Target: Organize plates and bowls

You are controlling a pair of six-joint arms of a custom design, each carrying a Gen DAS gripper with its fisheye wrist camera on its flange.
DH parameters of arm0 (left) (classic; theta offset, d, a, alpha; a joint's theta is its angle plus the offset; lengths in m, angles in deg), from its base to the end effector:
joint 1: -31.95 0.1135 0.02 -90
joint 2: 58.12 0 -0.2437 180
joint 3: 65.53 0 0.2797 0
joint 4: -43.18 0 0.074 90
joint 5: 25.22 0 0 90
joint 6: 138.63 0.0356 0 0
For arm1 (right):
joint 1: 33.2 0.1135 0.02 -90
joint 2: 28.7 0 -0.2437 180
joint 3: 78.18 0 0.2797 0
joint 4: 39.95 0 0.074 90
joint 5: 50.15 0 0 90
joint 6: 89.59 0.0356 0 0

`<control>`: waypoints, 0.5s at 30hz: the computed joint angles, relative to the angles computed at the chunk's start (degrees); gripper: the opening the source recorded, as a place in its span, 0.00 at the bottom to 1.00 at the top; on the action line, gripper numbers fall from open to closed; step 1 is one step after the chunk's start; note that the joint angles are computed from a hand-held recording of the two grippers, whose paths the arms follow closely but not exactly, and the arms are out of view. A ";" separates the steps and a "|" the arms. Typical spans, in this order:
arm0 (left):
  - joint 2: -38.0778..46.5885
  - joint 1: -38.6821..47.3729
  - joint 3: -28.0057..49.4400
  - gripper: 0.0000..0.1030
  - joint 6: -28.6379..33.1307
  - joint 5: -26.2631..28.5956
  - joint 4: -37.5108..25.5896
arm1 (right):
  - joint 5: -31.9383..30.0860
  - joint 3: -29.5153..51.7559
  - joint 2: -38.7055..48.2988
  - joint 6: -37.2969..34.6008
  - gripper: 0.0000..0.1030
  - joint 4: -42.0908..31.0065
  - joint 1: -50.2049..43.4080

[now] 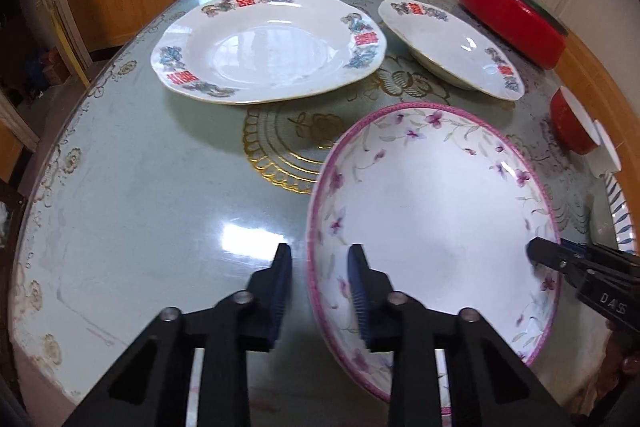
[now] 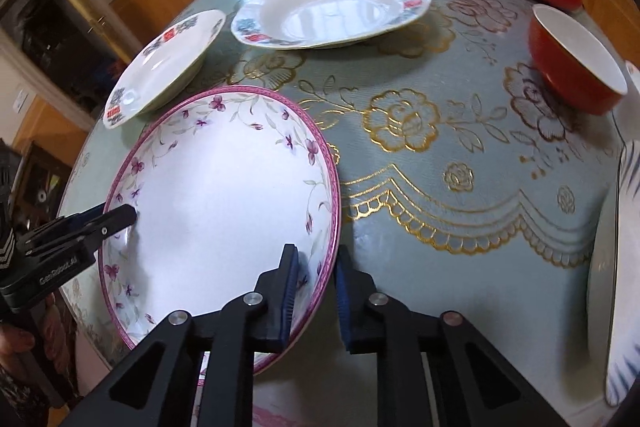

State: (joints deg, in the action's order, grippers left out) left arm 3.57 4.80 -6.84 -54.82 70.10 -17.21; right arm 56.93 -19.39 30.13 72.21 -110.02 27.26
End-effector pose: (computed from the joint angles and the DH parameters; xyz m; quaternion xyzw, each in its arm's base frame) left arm 0.2056 -0.1092 0.2156 0.1873 0.9540 -0.1092 0.2073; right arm 0.1128 0.1778 0.2202 0.1218 0.9668 0.0970 0.2029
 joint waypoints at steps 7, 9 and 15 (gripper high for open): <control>0.11 -2.87 -0.05 0.19 -1.75 -3.98 1.74 | -0.31 -0.24 -0.84 -3.15 0.17 -0.34 -0.78; 0.87 -3.09 0.42 0.19 -0.31 -3.38 2.06 | 0.59 0.10 -0.76 -1.66 0.17 -1.53 -0.50; 5.21 -3.72 3.50 0.19 4.43 -2.77 3.01 | 2.42 2.36 2.29 3.19 0.17 -3.87 -0.11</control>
